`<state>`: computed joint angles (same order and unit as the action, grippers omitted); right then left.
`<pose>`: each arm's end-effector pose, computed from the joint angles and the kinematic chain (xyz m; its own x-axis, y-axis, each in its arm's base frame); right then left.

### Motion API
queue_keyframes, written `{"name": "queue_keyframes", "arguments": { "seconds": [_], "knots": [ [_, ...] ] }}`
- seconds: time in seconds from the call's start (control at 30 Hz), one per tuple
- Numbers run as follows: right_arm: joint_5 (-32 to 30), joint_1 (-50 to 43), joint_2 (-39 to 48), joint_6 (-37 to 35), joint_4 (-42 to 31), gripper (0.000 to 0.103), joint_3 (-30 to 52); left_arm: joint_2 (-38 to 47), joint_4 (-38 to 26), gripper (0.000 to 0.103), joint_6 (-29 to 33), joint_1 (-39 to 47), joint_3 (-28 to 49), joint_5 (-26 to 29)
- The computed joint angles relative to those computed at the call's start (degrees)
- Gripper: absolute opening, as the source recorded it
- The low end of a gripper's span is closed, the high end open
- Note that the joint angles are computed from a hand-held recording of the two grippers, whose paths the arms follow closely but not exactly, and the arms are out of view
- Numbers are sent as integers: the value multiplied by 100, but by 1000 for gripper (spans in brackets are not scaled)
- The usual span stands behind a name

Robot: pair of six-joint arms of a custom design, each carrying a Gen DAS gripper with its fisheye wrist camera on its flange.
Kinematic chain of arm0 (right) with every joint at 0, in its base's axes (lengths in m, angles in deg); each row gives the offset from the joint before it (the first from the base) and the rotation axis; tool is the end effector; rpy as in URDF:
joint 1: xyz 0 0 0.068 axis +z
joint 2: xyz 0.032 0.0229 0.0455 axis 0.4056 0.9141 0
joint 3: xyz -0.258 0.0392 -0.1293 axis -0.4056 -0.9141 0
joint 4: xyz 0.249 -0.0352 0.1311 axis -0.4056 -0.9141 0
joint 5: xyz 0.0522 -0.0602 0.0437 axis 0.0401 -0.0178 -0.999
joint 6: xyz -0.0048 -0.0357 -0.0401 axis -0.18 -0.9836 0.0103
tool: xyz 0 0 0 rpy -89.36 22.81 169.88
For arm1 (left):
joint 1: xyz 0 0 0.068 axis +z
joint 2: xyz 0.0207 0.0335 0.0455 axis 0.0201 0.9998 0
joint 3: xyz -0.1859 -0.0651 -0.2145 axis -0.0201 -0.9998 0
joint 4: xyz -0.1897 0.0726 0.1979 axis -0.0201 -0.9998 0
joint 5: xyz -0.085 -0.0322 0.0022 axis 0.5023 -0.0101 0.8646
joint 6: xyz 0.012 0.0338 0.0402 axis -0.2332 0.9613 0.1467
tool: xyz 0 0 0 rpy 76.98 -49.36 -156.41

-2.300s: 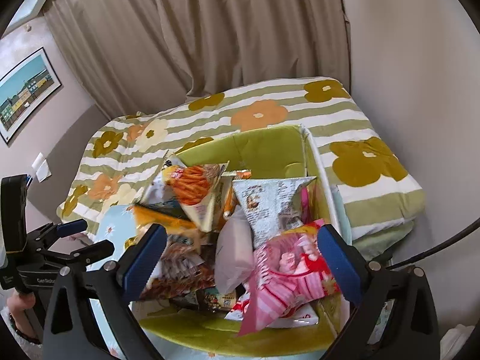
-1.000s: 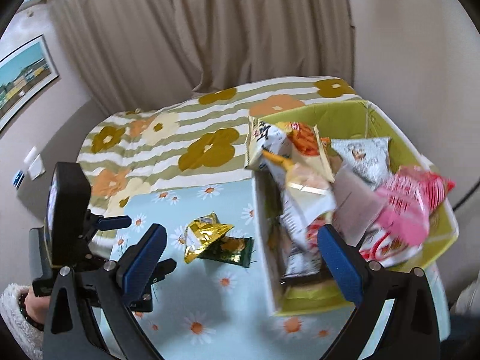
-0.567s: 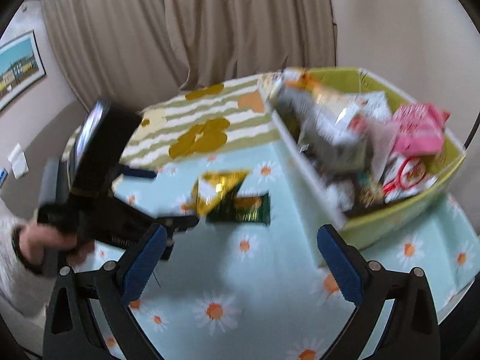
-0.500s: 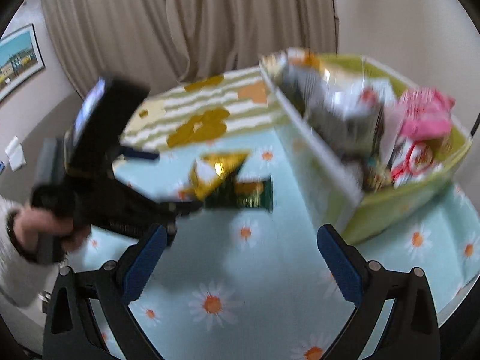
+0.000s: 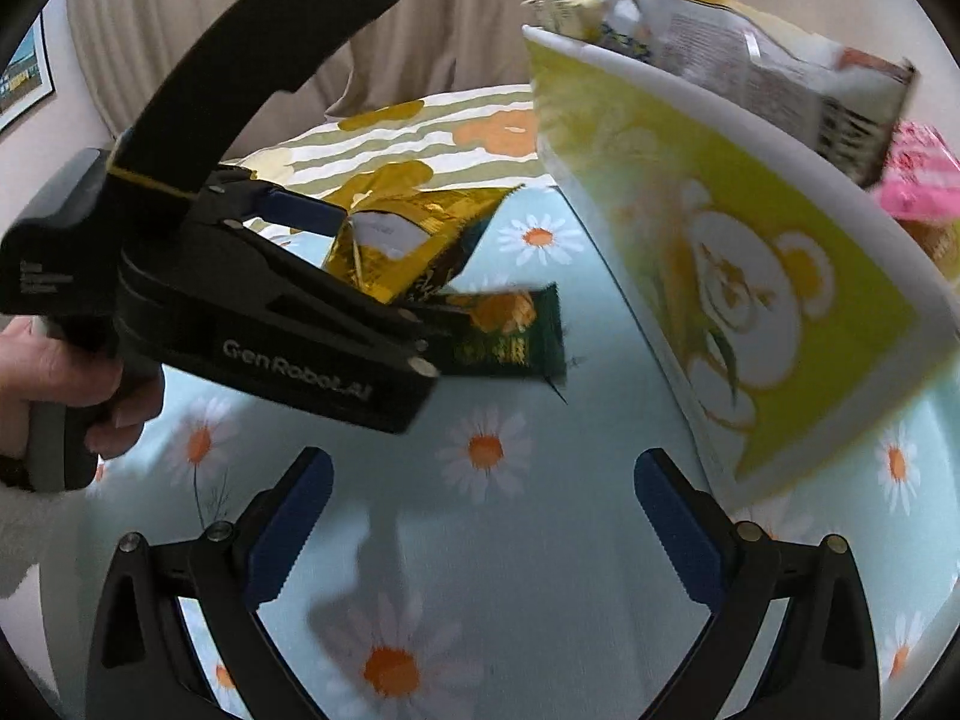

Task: Organize snacks
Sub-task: 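Grasp the gold wrapper with the left gripper while the right gripper grasps the green cracker bar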

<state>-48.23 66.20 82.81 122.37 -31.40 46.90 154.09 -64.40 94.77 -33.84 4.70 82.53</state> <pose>0.1428 0.1072 0.2161 -0.7586 0.2582 -0.5982 0.2640 0.9612 0.0801 0.3288 -0.2374 0.2160 -0.3906 0.7974 -0.4599 0.8831 0.4657 0.0575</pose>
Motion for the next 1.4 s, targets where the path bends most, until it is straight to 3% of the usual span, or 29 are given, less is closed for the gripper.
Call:
{"name": "queue_keyframes", "arguments": {
  "seconds": [0.07,0.4,1.07,1.33,1.4],
  "knots": [
    [-118,-201,61,-221,173,100,9,89,-38,83,-27,11,85,-12],
    [-376,-794,751,-880,741,100,210,186,-47,58,279,309,253,176],
    [-640,-1461,1931,-1067,1266,99,601,-26,-413,46,135,1121,378,421],
    [-486,-1443,1909,-1206,1447,78,533,-181,-376,44,107,1245,189,521],
    [-516,-1505,1750,-1266,1482,67,449,-190,-396,44,81,1281,190,548]
  ]
}}
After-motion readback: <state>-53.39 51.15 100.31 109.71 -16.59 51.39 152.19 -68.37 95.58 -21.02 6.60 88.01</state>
